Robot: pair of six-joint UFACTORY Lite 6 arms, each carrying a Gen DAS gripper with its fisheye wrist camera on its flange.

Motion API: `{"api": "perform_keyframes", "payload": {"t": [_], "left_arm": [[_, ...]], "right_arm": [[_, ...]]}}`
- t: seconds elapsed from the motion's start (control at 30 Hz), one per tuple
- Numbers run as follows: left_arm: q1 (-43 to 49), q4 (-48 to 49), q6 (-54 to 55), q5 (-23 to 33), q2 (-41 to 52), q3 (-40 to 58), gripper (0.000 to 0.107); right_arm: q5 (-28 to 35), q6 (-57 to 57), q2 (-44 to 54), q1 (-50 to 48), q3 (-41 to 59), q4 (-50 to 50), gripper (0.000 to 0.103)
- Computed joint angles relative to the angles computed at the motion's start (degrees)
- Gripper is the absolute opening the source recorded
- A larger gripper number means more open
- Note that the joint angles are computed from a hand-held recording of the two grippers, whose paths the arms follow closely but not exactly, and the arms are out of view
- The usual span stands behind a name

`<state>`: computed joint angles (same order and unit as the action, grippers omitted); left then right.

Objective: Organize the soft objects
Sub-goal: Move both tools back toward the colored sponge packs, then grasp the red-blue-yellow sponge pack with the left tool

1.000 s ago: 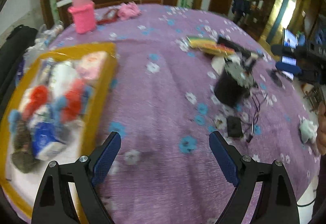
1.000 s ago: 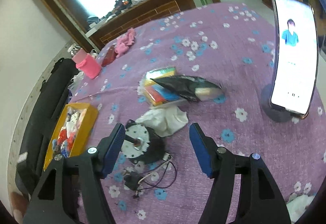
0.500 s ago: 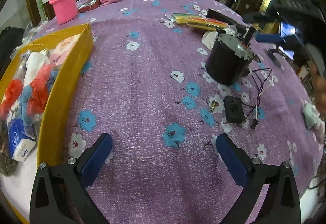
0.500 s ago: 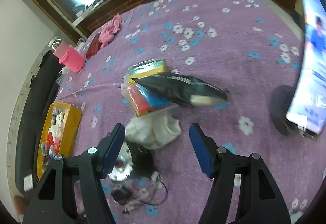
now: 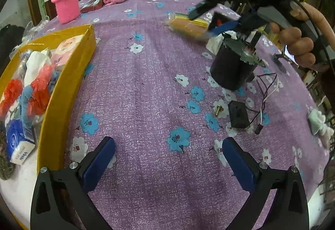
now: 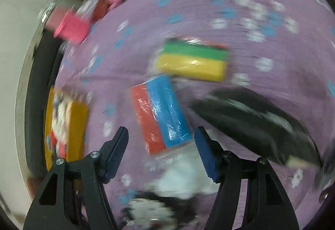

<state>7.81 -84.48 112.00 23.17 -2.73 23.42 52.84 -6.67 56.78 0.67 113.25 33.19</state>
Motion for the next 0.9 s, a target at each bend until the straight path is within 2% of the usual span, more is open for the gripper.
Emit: {"api": "perform_keyframes", "payload": {"t": [0.1,0.17,0.23,0.47,0.57,0.67,0.73,0.8,0.9], "left_arm": [[0.7,0.4,0.0,0.7,0.2,0.1,0.102],[0.7,0.6,-0.2,0.8,0.3,0.2,0.102],[0.9,0.8,-0.3,1.1,0.3,0.2,0.102],[2.0,2.6,-0.6,2.3,-0.7,-0.4,0.102],[5.8,7.2,-2.8,6.9,0.1,0.7,0.102],[9.9,19.5,-14.5,13.1,1.9,5.7,0.097],[11.4,23.5,-20.5,17.6,1.9,10.1,0.097],[10.5,24.2,-25.2,18.7,2.1,14.6,0.097],[5.5,27.2,-36.5,17.0,6.5,23.8,0.098]], "right_arm": [[8.8,-2.5,5.4,2.6,10.9,2.8,0.065],[10.5,-4.5,4.5,4.4,11.5,3.9,0.065],[8.0,-5.3,-0.3,5.9,6.1,3.6,0.065],[-7.4,-6.9,-23.8,4.7,-24.4,4.8,0.065],[-12.8,-8.8,-31.9,2.1,-35.3,5.8,0.065],[-15.1,-11.3,-39.7,-1.1,-44.5,6.9,0.065],[-15.0,-14.0,-44.1,-3.6,-48.6,8.1,0.065],[-14.8,-15.0,-47.3,-5.6,-50.9,7.7,0.065],[-15.2,-18.1,-50.4,-7.7,-54.3,10.4,0.065]]}}
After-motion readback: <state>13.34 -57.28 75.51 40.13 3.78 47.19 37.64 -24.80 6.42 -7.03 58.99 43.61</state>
